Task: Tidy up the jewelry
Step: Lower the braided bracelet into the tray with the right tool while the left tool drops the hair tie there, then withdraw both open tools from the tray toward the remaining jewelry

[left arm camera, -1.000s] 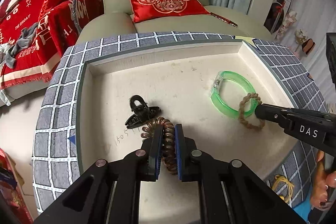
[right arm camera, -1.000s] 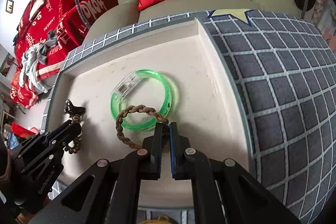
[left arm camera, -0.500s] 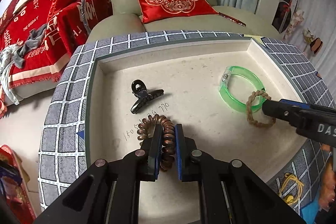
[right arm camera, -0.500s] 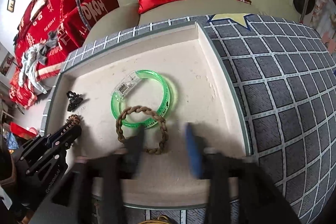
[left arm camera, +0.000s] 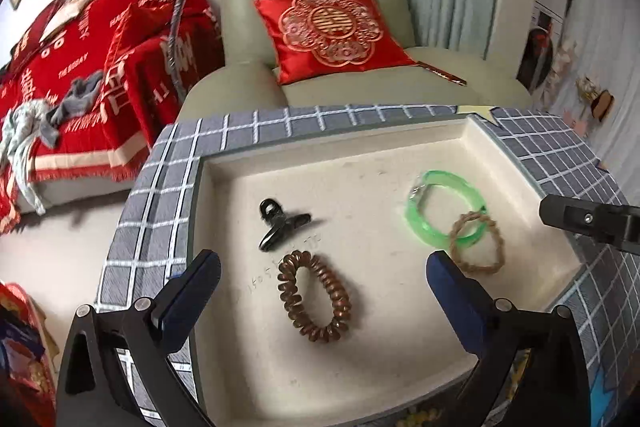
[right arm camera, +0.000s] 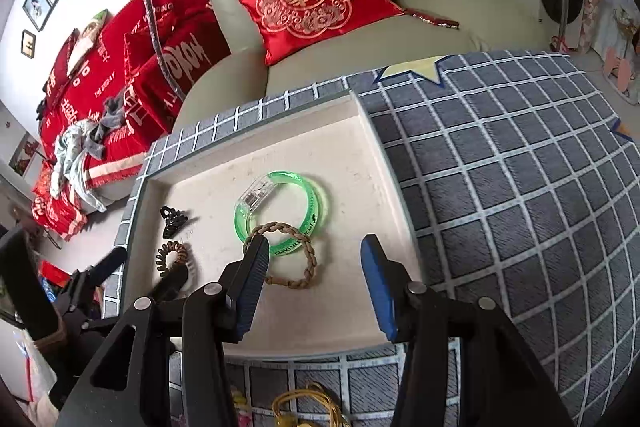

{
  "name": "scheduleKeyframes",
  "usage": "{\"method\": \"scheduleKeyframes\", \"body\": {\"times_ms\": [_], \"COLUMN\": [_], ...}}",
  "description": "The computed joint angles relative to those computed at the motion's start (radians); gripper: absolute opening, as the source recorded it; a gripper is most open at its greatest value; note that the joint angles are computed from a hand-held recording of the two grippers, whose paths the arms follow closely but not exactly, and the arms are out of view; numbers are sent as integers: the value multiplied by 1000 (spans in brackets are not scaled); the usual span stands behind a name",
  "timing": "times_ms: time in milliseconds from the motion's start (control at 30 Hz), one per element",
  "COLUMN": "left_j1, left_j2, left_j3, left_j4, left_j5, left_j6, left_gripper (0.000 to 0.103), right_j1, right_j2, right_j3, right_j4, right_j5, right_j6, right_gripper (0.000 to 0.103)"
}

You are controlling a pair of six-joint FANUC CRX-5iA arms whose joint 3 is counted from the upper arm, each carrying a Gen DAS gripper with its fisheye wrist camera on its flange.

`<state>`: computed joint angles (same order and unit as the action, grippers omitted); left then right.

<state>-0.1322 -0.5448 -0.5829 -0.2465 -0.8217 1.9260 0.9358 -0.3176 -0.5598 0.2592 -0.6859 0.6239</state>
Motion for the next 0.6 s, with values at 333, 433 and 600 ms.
{"method": "scheduleKeyframes", "body": {"times_ms": [333,433,600], "left_j1": [42,80,205], "left_j2": [-87,-139,-261], "left_j3": [-14,-39,-107], "left_j4": [51,94,231], "left_j5": [-51,-78,-131], "left_j6": [-62,-115,-279], "left_gripper": [103,103,103], "right_j1": [27,64,137], "right_j2": [-70,-112,-185], "right_j3": [-40,-73,-138], "right_j4": [2,48,146], "right_j5": [-29,-31,-45], "right_j6": [-10,-53,-135], "right_gripper": [75,82,103]}}
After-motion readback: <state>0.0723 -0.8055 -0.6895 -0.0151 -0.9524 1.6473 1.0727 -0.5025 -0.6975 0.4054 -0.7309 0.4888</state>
